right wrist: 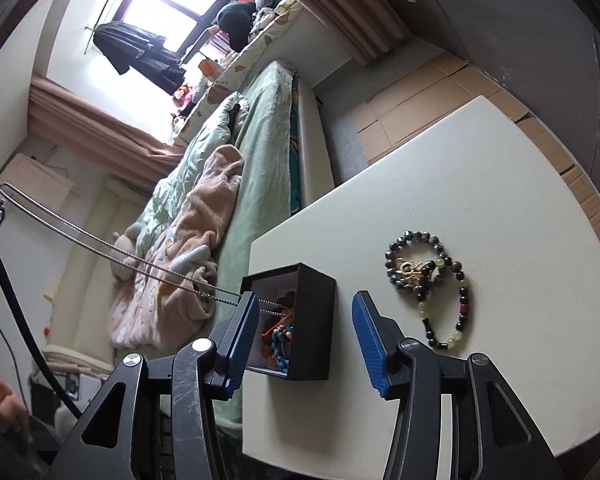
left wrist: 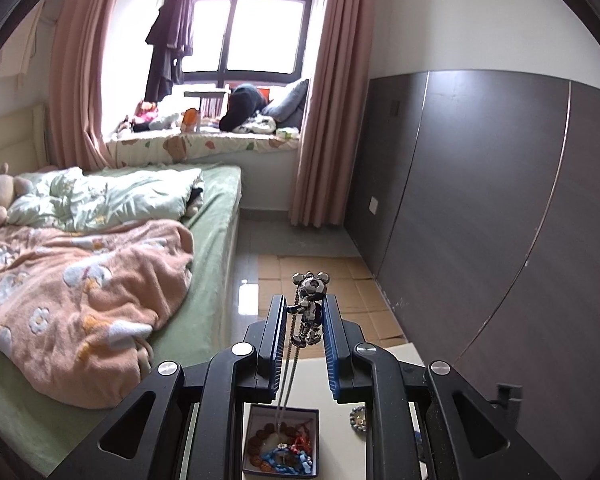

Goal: Organize jewelry
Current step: 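Lower the silver chain into the black box while the right gripper drops the red bracelet, then move the left gripper over the dark bead bracelet and grasp it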

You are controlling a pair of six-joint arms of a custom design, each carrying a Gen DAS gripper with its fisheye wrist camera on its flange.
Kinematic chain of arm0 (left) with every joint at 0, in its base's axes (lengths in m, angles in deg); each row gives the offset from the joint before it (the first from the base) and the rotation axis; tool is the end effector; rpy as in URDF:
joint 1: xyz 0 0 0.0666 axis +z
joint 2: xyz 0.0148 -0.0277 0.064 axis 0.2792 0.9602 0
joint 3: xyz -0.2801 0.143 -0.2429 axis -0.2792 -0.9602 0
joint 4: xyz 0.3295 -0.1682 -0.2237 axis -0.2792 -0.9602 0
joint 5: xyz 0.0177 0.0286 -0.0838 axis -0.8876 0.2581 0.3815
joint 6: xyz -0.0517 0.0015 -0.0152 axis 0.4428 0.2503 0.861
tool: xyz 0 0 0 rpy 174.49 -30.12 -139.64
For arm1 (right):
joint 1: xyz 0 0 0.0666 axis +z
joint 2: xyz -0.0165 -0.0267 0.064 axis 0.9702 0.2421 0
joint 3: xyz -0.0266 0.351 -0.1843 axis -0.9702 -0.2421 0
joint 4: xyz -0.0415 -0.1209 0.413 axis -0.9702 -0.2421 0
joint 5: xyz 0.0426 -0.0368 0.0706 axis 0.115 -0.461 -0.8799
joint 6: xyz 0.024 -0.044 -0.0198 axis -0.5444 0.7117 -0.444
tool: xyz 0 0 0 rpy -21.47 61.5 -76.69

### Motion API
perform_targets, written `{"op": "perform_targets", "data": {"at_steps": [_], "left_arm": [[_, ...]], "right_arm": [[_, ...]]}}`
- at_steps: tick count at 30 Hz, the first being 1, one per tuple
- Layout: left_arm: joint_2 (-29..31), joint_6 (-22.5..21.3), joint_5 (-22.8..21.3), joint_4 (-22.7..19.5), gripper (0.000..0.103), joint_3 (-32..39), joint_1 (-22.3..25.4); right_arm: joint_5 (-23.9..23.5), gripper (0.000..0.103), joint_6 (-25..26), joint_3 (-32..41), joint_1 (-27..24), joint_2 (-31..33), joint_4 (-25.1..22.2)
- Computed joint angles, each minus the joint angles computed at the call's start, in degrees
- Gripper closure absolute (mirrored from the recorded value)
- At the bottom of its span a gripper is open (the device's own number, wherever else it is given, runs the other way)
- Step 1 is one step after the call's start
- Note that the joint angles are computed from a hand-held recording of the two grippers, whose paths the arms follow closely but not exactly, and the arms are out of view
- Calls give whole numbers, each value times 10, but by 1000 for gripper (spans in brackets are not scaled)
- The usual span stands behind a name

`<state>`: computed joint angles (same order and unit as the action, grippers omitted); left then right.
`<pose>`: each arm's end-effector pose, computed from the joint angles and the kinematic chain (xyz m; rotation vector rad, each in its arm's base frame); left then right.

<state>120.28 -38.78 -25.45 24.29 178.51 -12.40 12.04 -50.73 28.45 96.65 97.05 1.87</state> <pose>0.3910 -0.2110 0.6562 0.2611 2.0947 -0.3530 0.3639 0.1426 0.4805 0.5215 2.3102 0.8137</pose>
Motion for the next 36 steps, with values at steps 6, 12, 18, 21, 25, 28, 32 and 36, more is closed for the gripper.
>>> {"op": "perform_targets", "data": {"at_steps": [6, 12, 18, 21, 25, 28, 32, 36], "left_arm": [[9, 24, 12, -9, 84, -46, 1], [15, 60, 5, -4, 83, -100, 2], [20, 123, 51, -11, 54, -142, 4], [11, 149, 58, 9, 47, -160, -7], [21, 141, 66, 5, 47, -155, -28], [35, 130, 67, -7, 47, -144, -45], [59, 110, 69, -26, 47, -123, -62], [86, 94, 70, -47, 47, -99, -82]], "right_arm": [[-6, 54, 6, -16, -21, -28, -21], [-11, 54, 14, -31, -47, -56, -41], [-26, 53, -8, -52, -78, -80, -41], [-28, 54, -12, -56, -84, -86, -37], [-24, 54, -12, -56, -81, -83, -49], [-25, 54, -12, -54, -83, -76, -64], [-20, 54, -13, -53, -90, -76, -75], [-19, 54, -19, -52, -100, -74, -89]]}}
